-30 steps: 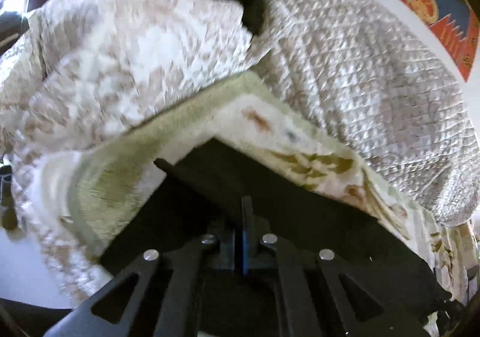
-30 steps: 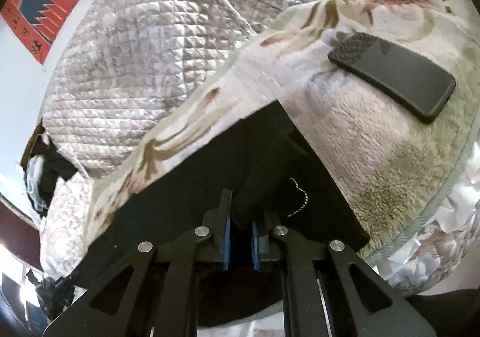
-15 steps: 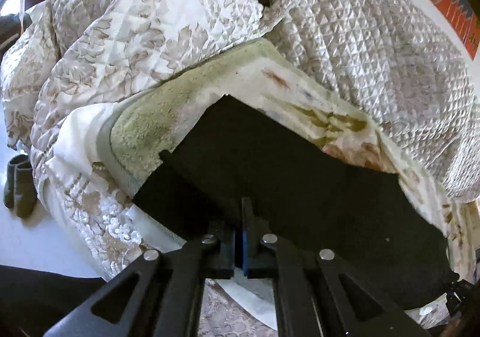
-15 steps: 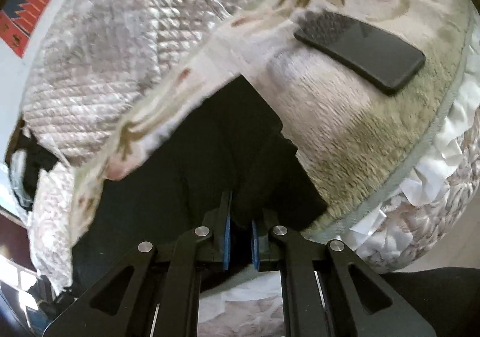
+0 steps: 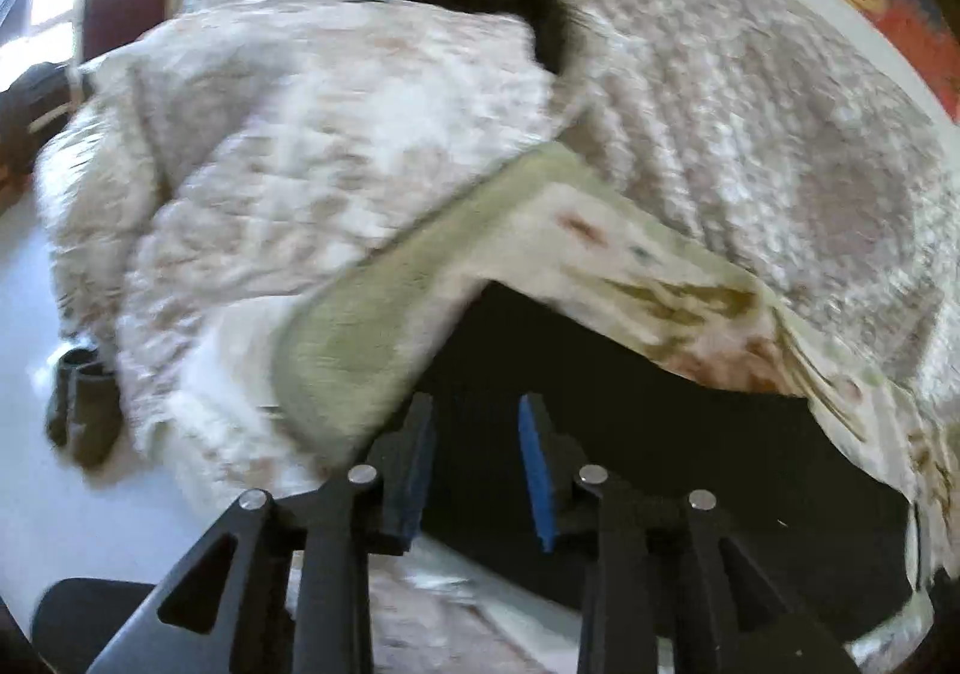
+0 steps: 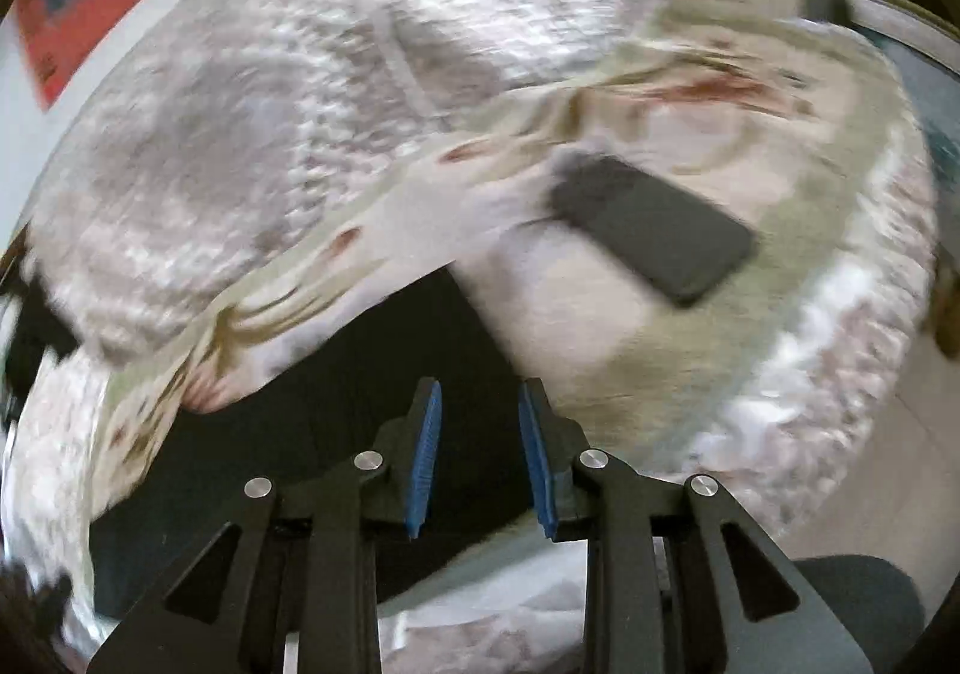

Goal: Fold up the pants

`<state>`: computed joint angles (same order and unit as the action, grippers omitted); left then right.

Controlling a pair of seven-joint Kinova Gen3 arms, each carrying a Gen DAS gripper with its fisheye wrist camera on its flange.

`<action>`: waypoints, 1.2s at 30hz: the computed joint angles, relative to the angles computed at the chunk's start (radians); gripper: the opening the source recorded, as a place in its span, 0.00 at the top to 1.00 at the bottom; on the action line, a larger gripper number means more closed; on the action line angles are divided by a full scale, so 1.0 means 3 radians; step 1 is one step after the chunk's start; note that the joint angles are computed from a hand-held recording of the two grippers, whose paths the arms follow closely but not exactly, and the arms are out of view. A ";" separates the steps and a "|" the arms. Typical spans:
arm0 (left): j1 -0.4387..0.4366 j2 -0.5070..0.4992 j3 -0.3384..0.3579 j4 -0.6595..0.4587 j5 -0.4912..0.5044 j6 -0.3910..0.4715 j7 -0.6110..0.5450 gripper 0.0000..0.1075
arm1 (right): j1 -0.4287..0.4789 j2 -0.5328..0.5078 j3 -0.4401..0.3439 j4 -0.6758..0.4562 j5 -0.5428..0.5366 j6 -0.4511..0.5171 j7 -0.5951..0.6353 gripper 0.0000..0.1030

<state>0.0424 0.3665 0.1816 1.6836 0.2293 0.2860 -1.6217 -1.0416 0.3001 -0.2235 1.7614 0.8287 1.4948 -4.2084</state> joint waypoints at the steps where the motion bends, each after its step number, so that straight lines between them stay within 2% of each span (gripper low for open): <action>1: -0.0116 0.0028 0.0154 -0.0021 0.0075 0.0037 -0.0136 0.71 | 0.0111 0.0004 -0.0056 0.0014 -0.0005 -0.0136 0.0136 0.73; 3: -0.0187 0.0124 0.0302 -0.0155 0.0178 0.0254 -0.0352 0.71 | 0.0416 0.0043 -0.0215 0.0019 -0.0130 -0.0407 0.0364 0.73; 5: -0.0126 0.0302 0.0323 -0.0368 0.0084 0.0525 -0.0357 0.70 | 0.0533 0.0037 -0.0235 0.0090 -0.0197 -0.0600 0.0442 0.73; 7: 0.0007 0.0456 0.0241 -0.0590 -0.0049 0.0796 -0.0279 0.70 | 0.0402 0.0002 -0.0062 0.0082 -0.0195 -0.0577 0.0542 0.73; 8: 0.0139 0.0483 0.0107 -0.0680 -0.0092 0.0877 -0.0264 0.70 | 0.0293 -0.0025 0.0092 0.0083 -0.0197 -0.0586 0.0610 0.73; 10: 0.0246 0.0503 0.0015 -0.0782 -0.0084 0.0901 -0.0353 0.70 | 0.0240 -0.0051 0.0264 0.0044 -0.0212 -0.0589 0.0865 0.73; 11: 0.0218 0.0534 0.0060 -0.0855 -0.0038 0.0948 -0.0413 0.70 | 0.0266 -0.0057 0.0284 0.0016 -0.0162 -0.0570 0.1000 0.73; 13: 0.0201 0.0644 0.0109 -0.1057 0.0011 0.1060 -0.0504 0.69 | 0.0493 -0.0052 0.0167 -0.0032 -0.0068 -0.0657 0.1272 0.73; 15: 0.0364 0.0771 -0.0060 -0.1314 -0.0105 0.1195 -0.0381 0.69 | 0.0771 -0.0015 0.0055 -0.0061 0.0004 -0.0807 0.1543 0.73; 18: 0.0447 0.0925 -0.0181 -0.1582 -0.0201 0.1303 -0.0242 0.69 | 0.0942 0.0038 0.0174 -0.0127 -0.0111 -0.1044 0.1949 0.73; 20: 0.0479 0.0986 -0.0219 -0.1643 -0.0275 0.1254 -0.0209 0.69 | 0.0948 0.0101 0.0338 -0.0169 -0.0175 -0.1094 0.2151 0.73; 22: 0.0488 0.1013 -0.0227 -0.1618 -0.0316 0.1144 -0.0191 0.69 | 0.0986 0.0193 0.0396 -0.0223 -0.0249 -0.1058 0.2274 0.73; 23: 0.0480 0.1017 -0.0214 -0.1593 -0.0321 0.1085 -0.0197 0.68 | 0.1041 0.0234 0.0409 -0.0205 -0.0309 -0.1104 0.2263 0.73; 25: 0.0516 0.1026 -0.0229 -0.1562 -0.0378 0.0978 -0.0194 0.66 | 0.0965 0.0212 0.0499 -0.0119 -0.0314 -0.1165 0.2151 0.73; 29: 0.0641 0.1028 -0.0319 -0.1571 -0.0512 0.0923 -0.0068 0.56 | 0.0936 0.0238 0.0517 -0.0130 -0.0270 -0.1094 0.2094 0.73; 31: 0.0692 0.1000 -0.0351 -0.1537 -0.0570 0.0885 0.0003 0.56 | 0.0892 0.0239 0.0524 -0.0145 -0.0218 -0.1041 0.2028 0.73; 34: 0.0562 0.0932 -0.0151 -0.1416 -0.0489 0.0824 -0.0119 0.56 | 0.0763 0.0215 0.0493 -0.0135 -0.0003 -0.1035 0.1902 0.73; 36: 0.0469 0.0864 -0.0005 -0.1292 -0.0393 0.0756 -0.0265 0.56 | 0.0698 0.0266 0.0455 -0.0232 0.0114 -0.0997 0.1990 0.73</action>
<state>0.1832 0.6256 0.1799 1.2959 0.1113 0.5127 -1.7012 -0.8322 0.3799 -0.0870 1.6919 0.8630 1.1956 -3.6113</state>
